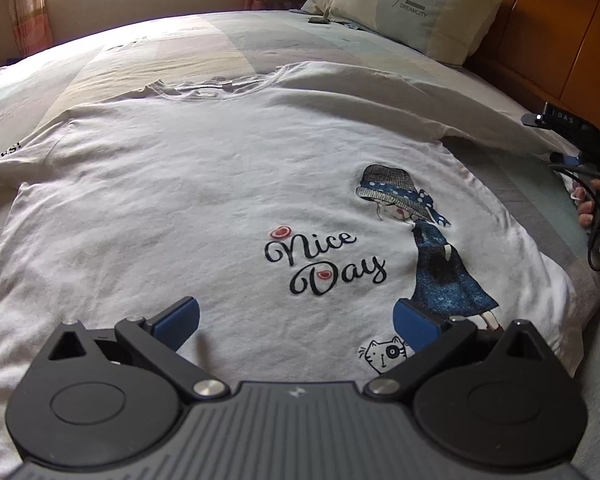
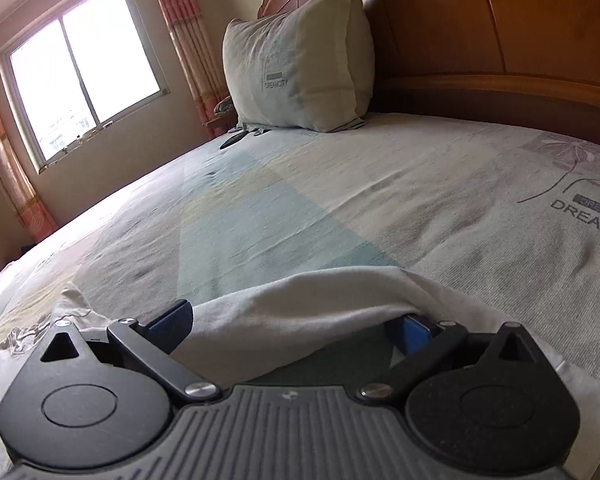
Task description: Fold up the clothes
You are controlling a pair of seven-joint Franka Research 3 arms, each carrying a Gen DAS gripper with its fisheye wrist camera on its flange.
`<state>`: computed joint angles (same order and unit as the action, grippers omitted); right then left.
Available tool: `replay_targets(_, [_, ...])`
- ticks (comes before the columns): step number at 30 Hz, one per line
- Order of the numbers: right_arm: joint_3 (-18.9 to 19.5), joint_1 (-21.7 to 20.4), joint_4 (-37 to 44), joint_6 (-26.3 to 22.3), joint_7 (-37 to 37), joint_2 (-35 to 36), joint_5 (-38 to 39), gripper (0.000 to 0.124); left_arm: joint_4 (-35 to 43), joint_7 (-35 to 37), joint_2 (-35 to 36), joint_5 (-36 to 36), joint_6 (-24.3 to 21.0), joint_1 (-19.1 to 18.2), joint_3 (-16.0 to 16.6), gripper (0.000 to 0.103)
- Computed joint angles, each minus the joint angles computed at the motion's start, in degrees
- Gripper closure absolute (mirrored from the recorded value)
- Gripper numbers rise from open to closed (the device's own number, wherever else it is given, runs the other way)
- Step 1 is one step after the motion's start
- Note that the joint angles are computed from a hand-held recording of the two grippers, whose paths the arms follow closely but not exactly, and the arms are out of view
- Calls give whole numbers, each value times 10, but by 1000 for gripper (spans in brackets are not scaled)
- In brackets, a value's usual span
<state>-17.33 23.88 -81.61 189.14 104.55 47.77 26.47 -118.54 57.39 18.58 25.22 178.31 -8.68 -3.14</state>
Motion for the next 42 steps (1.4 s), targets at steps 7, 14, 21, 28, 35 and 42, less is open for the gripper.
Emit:
replay_targets(7, [-52,9,41,-48,-27,14,-55,21,12,21,10,-7,-12,6,-14,1])
replay_targets(14, [16,-32,31,-184,-88,-30,-112,21,10,46,9,-24,-14,23,-35,1])
replay_targets(21, [314,-257,-159,-16,-148,-129,-16,21,23,48,18,-25,-20,8,-23,1])
replay_targets(28, [351,-290,-261,105,-62,-171,8,21,31,49,22,-19,-29,1,-19,1])
replay_targets(35, [532,-491,-302,198,135,-109,-154,21,37,40,24,-8,-37,-5,-14,1])
replay_targets(42, [442,-415,-225,132,185,-107,-102,21,36,35,22,-2,-38,-5,-16,1])
